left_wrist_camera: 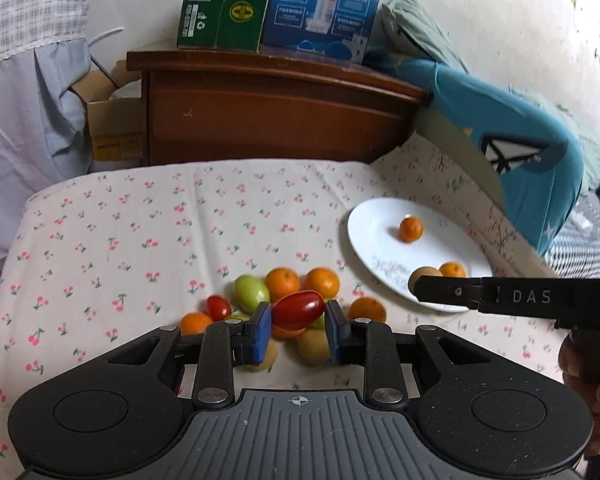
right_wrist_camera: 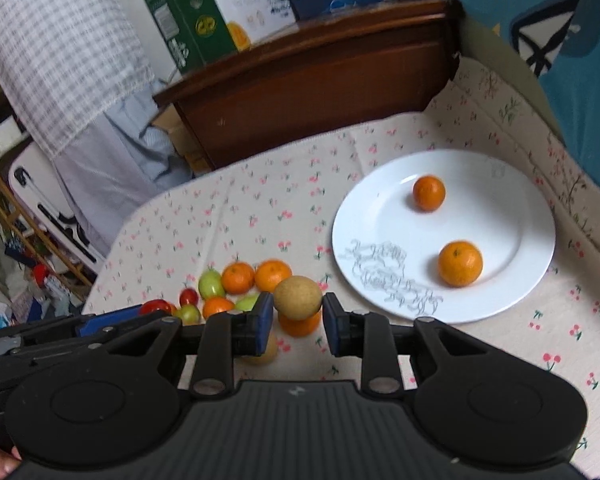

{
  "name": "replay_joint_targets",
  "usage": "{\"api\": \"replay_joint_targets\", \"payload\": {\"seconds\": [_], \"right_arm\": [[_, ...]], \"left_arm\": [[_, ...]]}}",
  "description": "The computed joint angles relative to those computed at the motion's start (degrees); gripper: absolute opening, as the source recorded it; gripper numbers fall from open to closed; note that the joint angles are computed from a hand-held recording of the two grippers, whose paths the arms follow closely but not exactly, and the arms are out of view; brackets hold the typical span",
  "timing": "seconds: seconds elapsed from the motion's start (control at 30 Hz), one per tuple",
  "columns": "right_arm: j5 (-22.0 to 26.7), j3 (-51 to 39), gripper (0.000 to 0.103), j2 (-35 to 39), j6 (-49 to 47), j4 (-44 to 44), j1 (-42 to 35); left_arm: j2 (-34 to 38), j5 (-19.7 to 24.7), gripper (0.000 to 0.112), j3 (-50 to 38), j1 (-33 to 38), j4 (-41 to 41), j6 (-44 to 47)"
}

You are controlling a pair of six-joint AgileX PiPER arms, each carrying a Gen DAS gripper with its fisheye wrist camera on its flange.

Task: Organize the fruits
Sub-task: 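Grasp the red cherry tomato with the left gripper while the right gripper grasps a brown kiwi, then carry the tomato in the left gripper to the plate while the right gripper carries the kiwi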

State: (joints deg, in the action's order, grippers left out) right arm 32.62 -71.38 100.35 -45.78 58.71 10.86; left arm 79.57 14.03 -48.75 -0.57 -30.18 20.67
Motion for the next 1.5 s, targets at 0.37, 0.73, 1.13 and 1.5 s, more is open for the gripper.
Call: {"api": "replay_joint_targets", "payload": {"seconds": [0.37, 0.73, 1.13, 1.5], "right_arm": [[-1.28, -0.44, 0.027, -2.24, -2.08, 5.98, -3.74], [-5.56, -2.88, 0.027, -1.95, 8.04, 2.06, -7.59], [-6.29, -5.51, 0.027, 1.71, 32.02, -14.97, -7.56], [-4.12, -7.90, 0.027, 4.24, 42.94, -24.30, -6.70]], "left_arm": [[3.61, 4.06, 0.026, -7.14, 1.15, -10.23, 8.82], [12.38, 6.97, 0.026, -16.86, -1.29, -13.05, 12.73], [20.99, 8.65, 0.026, -24.16, -4.32, -13.26, 13.29], [26.53, 9.32, 0.026, -28.56, -6.63, -9.77, 10.44]]}}
